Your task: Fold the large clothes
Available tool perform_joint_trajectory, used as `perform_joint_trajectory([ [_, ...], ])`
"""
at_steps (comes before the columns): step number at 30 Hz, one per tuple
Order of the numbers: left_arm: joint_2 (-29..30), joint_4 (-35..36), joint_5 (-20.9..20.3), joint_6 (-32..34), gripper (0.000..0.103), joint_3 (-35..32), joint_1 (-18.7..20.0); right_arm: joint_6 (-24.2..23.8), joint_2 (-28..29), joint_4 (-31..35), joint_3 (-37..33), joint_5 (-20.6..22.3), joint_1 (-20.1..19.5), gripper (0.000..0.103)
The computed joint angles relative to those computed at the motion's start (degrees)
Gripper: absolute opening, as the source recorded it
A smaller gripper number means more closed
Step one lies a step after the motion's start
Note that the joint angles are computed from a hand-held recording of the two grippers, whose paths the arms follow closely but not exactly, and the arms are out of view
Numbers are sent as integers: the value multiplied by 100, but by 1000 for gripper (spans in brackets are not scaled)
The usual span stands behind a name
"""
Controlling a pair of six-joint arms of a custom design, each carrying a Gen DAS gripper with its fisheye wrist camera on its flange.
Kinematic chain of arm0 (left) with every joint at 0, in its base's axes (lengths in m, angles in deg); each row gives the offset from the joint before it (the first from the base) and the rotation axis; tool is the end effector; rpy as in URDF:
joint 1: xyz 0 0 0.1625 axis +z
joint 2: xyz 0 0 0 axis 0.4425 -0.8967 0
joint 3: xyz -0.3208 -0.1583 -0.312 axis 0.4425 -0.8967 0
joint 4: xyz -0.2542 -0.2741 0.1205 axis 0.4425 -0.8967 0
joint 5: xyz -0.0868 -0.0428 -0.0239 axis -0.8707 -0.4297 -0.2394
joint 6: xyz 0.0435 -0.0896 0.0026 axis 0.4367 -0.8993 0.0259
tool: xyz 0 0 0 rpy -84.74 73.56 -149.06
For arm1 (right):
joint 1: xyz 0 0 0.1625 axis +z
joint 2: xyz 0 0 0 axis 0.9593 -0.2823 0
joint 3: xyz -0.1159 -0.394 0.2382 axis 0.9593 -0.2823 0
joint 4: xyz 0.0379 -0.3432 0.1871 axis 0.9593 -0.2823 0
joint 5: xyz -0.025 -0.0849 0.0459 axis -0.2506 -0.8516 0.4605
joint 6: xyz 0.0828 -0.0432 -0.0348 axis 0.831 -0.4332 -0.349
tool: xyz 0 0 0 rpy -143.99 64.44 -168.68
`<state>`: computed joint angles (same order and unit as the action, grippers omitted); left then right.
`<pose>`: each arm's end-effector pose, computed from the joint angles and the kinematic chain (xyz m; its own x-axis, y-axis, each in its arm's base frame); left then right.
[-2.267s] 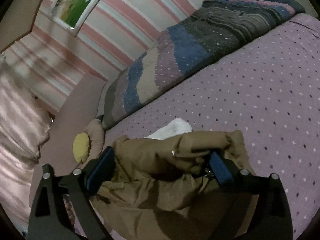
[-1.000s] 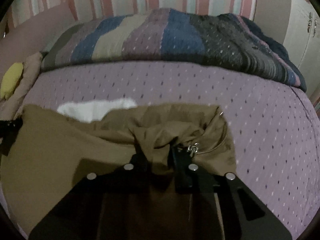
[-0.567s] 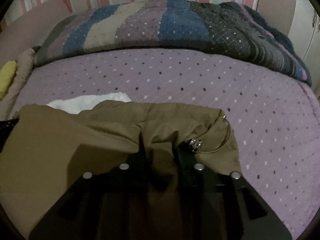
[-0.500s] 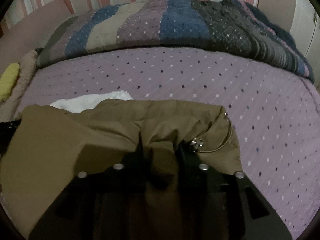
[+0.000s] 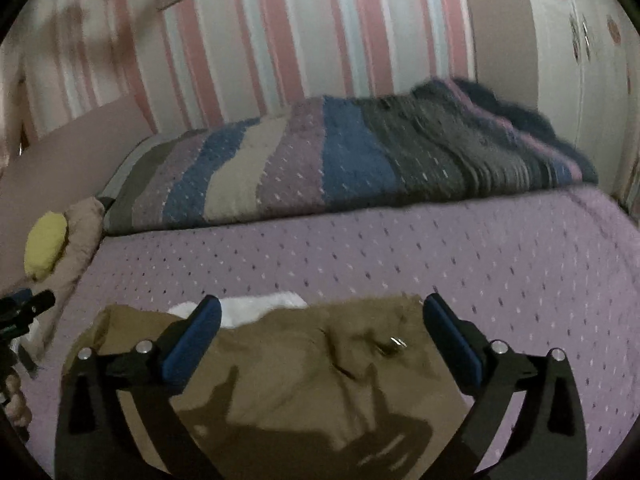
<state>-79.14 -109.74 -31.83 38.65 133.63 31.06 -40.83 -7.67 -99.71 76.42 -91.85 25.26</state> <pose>-0.2380 -0.7773 0.2689 -0.6658 -0.1135 -0.7375 0.5080 0.6550 -0.5594 0.2124 -0.7707 0.2619 -0.8097 -0.0438 0.5852 -0.5052 0.5595 -0.6571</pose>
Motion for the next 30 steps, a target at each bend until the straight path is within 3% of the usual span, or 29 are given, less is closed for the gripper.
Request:
perform_joint_trajectory([
  [3, 347, -3, -85, 29, 100, -295, 12, -172, 481, -380, -358, -408, 165, 101],
  [8, 854, -1166, -7, 836, 99, -509, 78, -500, 916, -1269, -521, -230, 220, 101],
  [10, 904, -854, 33, 677, 99, -602, 141, -435, 1019, -873, -687, -146, 174, 101],
  [12, 946, -198, 46, 302, 98, -767, 269, -375, 1133, -453, -893, -319, 143, 101],
  [16, 1051, 408, -18, -71, 93, -1032, 510, -73, 1265, 170, -1150, -416, -4, 101],
  [19, 1157, 217, -54, 38, 93, -1157, 623, 15, 1298, 259, -1209, -326, -108, 101],
  [26, 1559, -260, -110, 734, 94, -1579, 705, -435, 1582, -102, -1468, -332, -151, 101],
  [30, 1568, -429, -260, 792, 95, -1532, 781, -608, 1711, -256, -1560, -260, -185, 101],
])
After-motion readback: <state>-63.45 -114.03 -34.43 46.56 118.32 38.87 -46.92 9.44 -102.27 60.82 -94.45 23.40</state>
